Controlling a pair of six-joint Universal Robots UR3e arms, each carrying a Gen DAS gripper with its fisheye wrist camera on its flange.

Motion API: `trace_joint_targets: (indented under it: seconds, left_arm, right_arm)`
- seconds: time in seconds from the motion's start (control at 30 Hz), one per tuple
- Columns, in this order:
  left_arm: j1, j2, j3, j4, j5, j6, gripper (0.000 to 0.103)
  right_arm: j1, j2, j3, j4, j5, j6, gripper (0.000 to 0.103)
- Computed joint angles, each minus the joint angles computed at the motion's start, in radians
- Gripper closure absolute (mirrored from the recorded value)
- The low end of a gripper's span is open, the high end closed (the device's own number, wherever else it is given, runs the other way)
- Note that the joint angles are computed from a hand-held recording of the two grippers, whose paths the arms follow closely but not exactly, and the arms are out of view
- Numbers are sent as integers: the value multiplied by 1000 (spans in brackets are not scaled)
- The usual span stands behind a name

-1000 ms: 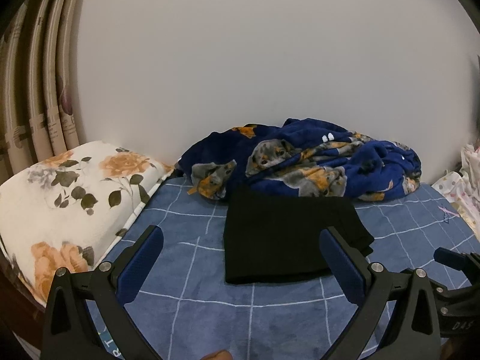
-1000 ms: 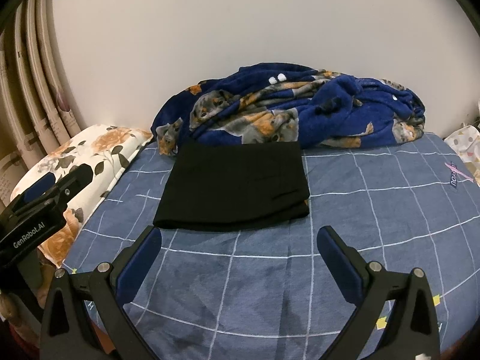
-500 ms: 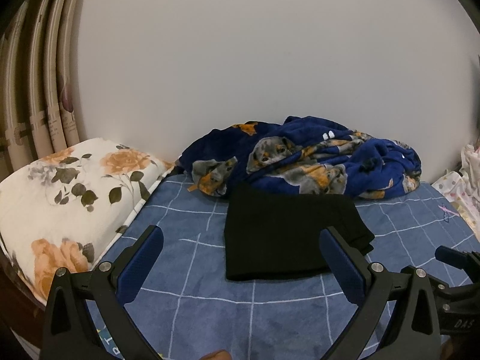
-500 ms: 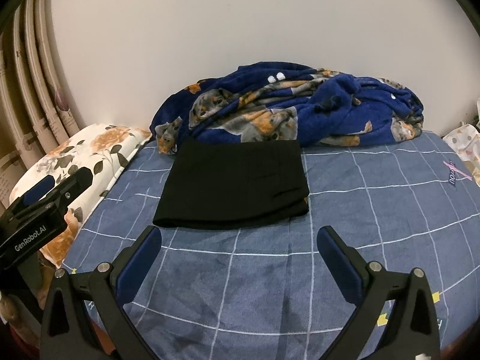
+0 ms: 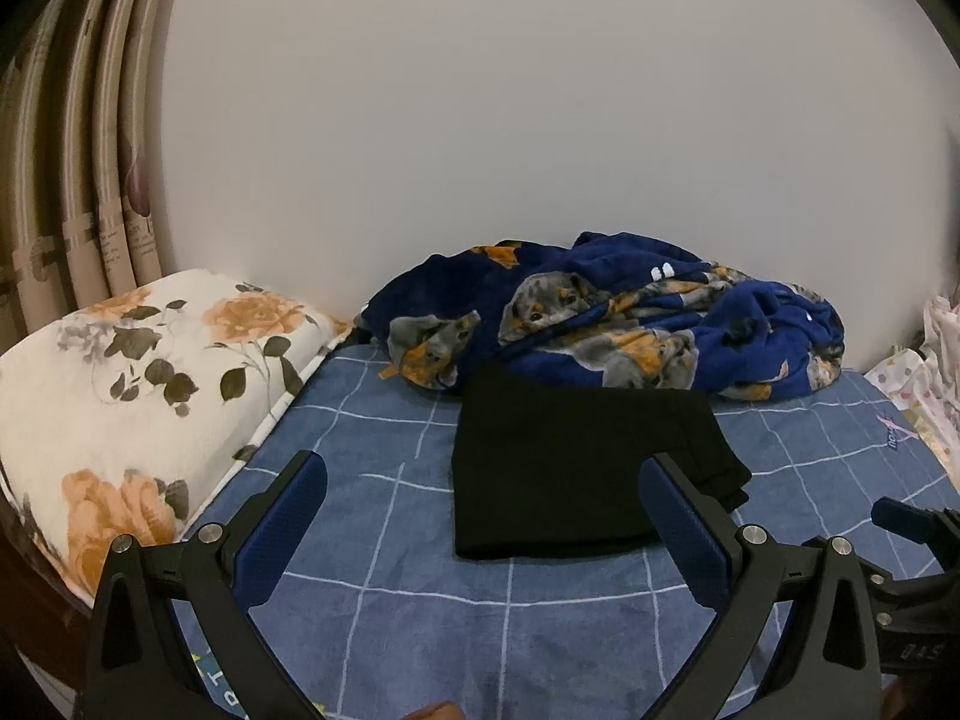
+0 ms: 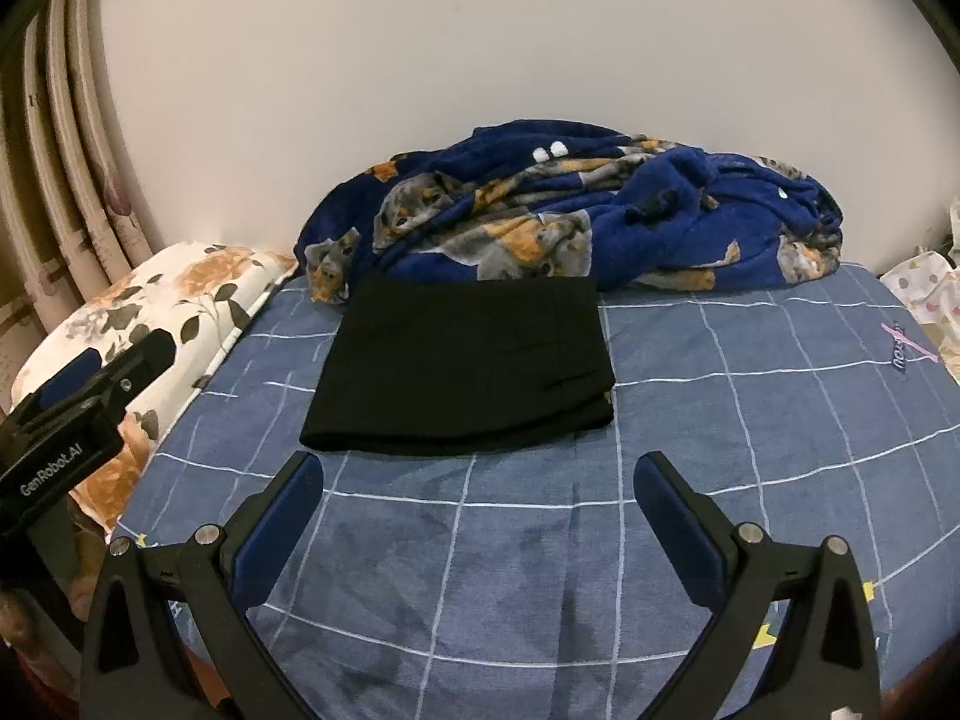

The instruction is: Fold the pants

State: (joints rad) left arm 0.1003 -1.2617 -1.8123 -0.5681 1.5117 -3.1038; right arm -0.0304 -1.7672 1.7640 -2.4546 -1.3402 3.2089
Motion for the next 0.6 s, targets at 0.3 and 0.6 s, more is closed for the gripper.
trace_joint_targets:
  seconds: [0.3,0.6]
  left_arm:
    - [-3,-5,13,-15,9,-11,0]
    - [-8,-7,13,-15,16,-11,0]
  right_arm:
    - [6,23,-33,38,-24,-25,0]
    - [6,34,-46,46,-35,-39,0]
